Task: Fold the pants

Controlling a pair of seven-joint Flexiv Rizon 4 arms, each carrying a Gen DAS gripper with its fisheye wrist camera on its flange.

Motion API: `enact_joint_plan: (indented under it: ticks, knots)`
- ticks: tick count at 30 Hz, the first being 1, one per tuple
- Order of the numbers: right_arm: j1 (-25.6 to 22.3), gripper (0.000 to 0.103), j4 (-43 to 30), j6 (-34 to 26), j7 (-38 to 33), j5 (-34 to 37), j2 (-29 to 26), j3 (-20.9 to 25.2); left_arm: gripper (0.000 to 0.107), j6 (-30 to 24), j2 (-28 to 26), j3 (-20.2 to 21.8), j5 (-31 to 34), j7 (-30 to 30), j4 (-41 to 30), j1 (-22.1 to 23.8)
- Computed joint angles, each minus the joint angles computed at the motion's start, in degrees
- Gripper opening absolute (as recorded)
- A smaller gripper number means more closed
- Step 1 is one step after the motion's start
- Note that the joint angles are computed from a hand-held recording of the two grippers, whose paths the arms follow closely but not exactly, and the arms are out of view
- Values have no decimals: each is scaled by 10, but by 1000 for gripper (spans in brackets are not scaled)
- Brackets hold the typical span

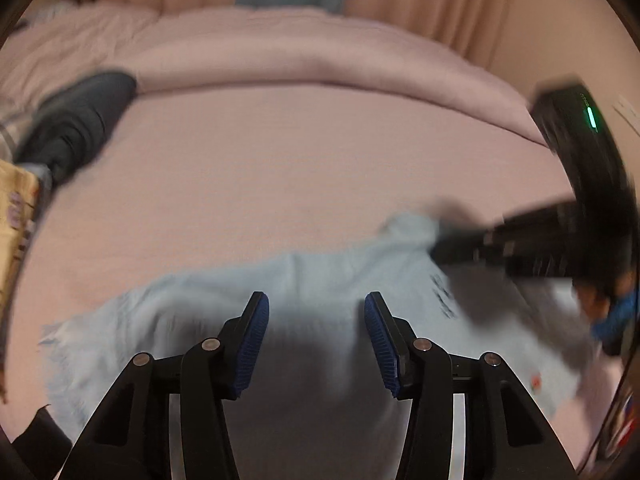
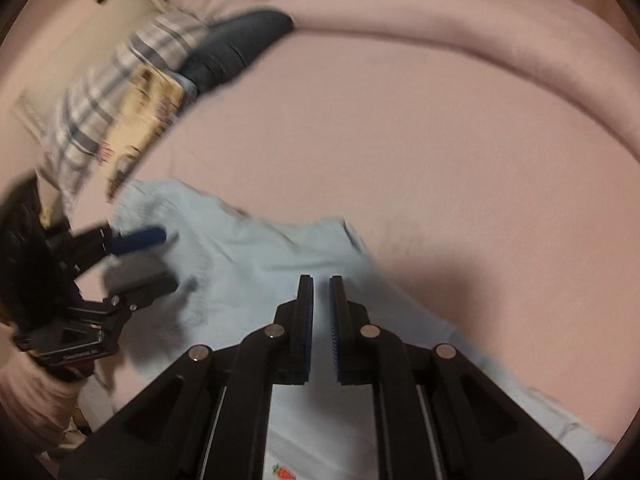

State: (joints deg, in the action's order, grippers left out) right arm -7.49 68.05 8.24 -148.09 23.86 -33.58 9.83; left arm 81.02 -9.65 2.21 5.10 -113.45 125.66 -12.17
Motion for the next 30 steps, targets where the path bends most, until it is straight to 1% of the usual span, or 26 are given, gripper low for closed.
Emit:
enact_joint_plan:
  ticks: [1,2,3,4,5,6,7,9,11,12,13,14,15,16,17,18,19,20,21,22,24,25,26,28,29,30]
  knots:
    - [13,2,11,30,15,-11,-7,-8,50,-33,-9,14,18,-21,-19,-6]
    - [18,0,11,39,27,-17,-13,-10,50,-41,-19,17,17,-30,-25,-2]
    - [13,0,-7,27,51,-4,-27,-8,50,-17,-21,12,6,-26,-15,8]
    - [2,0,-43,-7,80,15,-46,-3,43,-6,-19,12,0,-27,-8,12]
    - [-4,0,-65,-22,97,23,-57,-1,39,-17,-14,27,15,-46,-11,4]
    - [-10,0,-81,-17,109,29,-65,-2,35,-27,-7,37,31,-63,-11,-1]
    - [-11,0,-83,-1,111,25,-66,-4,35,-38,3,48,54,-87,-12,-7]
    - [-8,14,-73,50,121,4,-60,-16,35,-51,41,67,119,-151,-3,-13]
    - [-35,15,-93,37,118,13,-62,-7,35,-42,85,69,164,-187,23,-8]
    - [-61,18,-109,13,106,31,-63,1,37,-26,100,64,158,-180,43,-3]
    - [-76,21,-111,2,97,40,-59,5,42,-11,112,60,141,-162,65,1]
    - [-96,27,-114,-17,80,49,-56,8,43,-12,123,55,135,-155,85,3]
    - [-107,30,-110,-23,67,53,-52,6,43,-20,132,49,138,-153,97,8]
    - [-115,31,-93,-17,51,49,-42,0,42,-25,137,42,142,-150,111,12]
    - [-116,31,-71,-4,37,36,-31,-10,42,-14,140,33,160,-159,126,19]
    - [-113,30,-47,18,27,19,-23,-21,42,-11,146,19,203,-192,128,31]
    - [-107,30,-23,44,25,-6,-17,-37,42,-29,159,-3,254,-230,124,44]
    - [-106,30,-4,62,18,-31,-19,-49,43,-51,167,-18,267,-240,118,51]
    - [-122,28,-5,61,-1,-19,-18,-43,43,-68,177,-33,272,-252,118,57]
    - [-145,29,-10,51,-26,1,-16,-38,43,-78,183,-41,261,-249,118,61]
    - [-160,29,-24,31,-33,-1,-19,-43,43,-93,197,-46,223,-235,127,63]
    - [-176,29,-47,13,-29,10,-28,-46,43,-112,209,-53,212,-237,129,65]
    - [-181,29,-52,18,-33,8,-30,-50,43,-138,226,-64,208,-247,130,69]
    - [-210,31,-86,11,17,39,-45,-55,55,-176,250,-92,215,-278,118,78]
    - [-227,35,-114,-1,46,59,-58,-55,57,-167,258,-91,213,-283,121,79]
    - [-246,42,-146,-10,77,80,-74,-53,57,-148,262,-94,207,-293,123,78]
